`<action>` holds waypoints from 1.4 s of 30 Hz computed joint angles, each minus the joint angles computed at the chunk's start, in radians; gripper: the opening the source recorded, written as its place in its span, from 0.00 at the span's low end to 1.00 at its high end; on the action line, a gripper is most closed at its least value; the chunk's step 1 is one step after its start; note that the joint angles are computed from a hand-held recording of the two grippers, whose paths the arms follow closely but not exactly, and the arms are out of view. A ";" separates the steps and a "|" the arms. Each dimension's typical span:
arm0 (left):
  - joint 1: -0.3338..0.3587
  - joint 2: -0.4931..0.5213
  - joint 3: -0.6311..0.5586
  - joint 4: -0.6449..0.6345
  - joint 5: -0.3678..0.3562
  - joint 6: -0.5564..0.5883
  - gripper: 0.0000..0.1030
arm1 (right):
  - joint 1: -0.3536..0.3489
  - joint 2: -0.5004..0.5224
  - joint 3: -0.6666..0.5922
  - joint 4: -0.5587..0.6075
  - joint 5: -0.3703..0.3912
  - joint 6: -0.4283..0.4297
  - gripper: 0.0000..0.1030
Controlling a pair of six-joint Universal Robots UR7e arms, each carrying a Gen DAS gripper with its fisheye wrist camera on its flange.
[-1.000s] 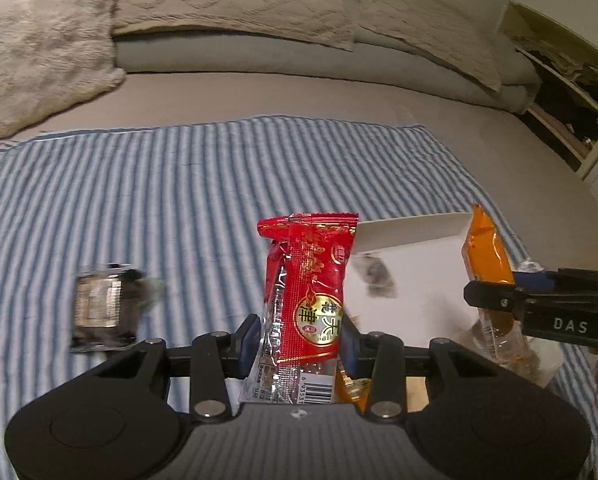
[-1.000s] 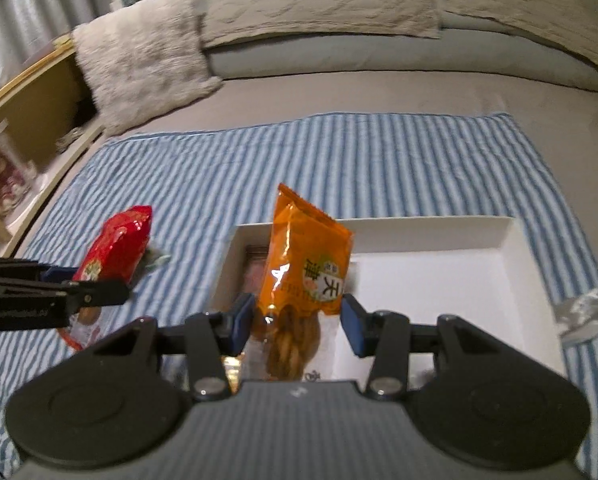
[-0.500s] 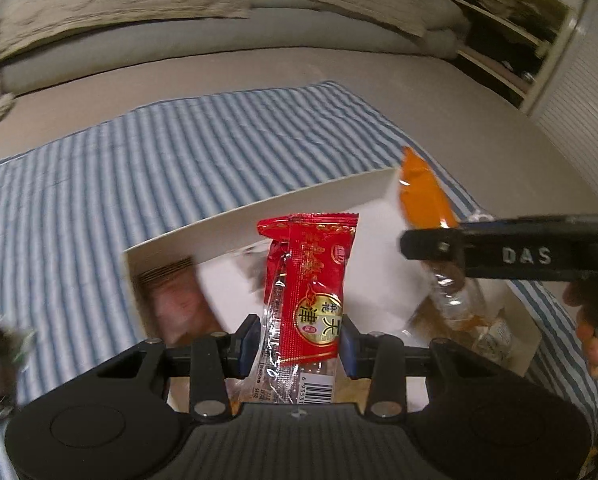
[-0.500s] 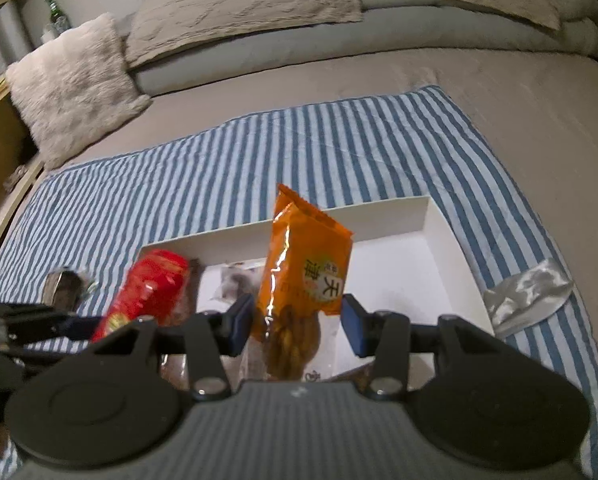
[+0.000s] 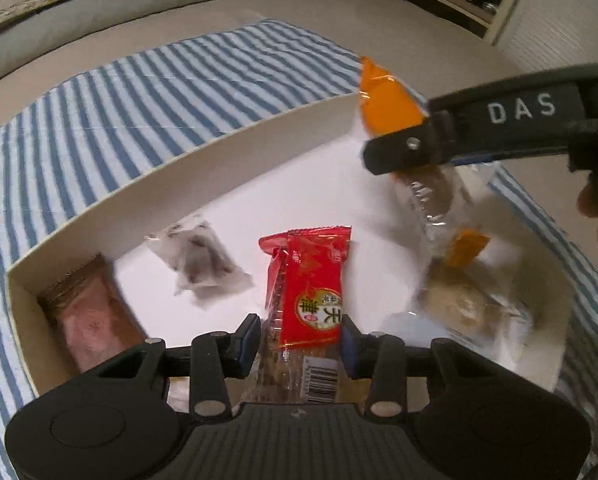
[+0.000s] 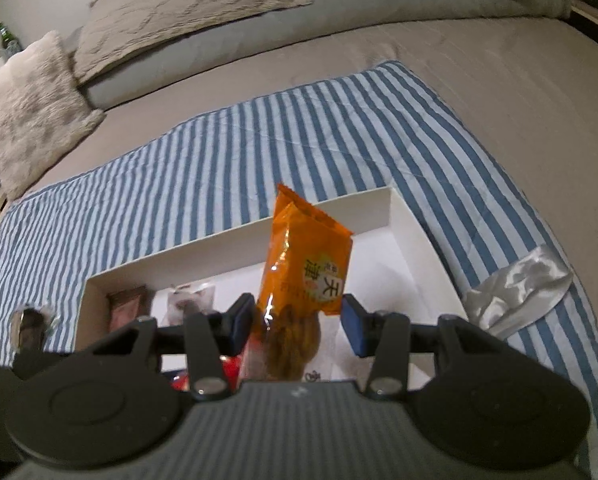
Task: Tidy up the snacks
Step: 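Lower red wrapper into tray with left gripper while right gripper releases orange cookie bag there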
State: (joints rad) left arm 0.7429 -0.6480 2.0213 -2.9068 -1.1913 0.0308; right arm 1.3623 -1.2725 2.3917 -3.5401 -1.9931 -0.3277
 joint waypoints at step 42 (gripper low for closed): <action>0.005 -0.043 0.006 0.034 0.073 -0.073 0.51 | -0.054 0.002 -0.010 -0.020 -0.179 -0.106 0.29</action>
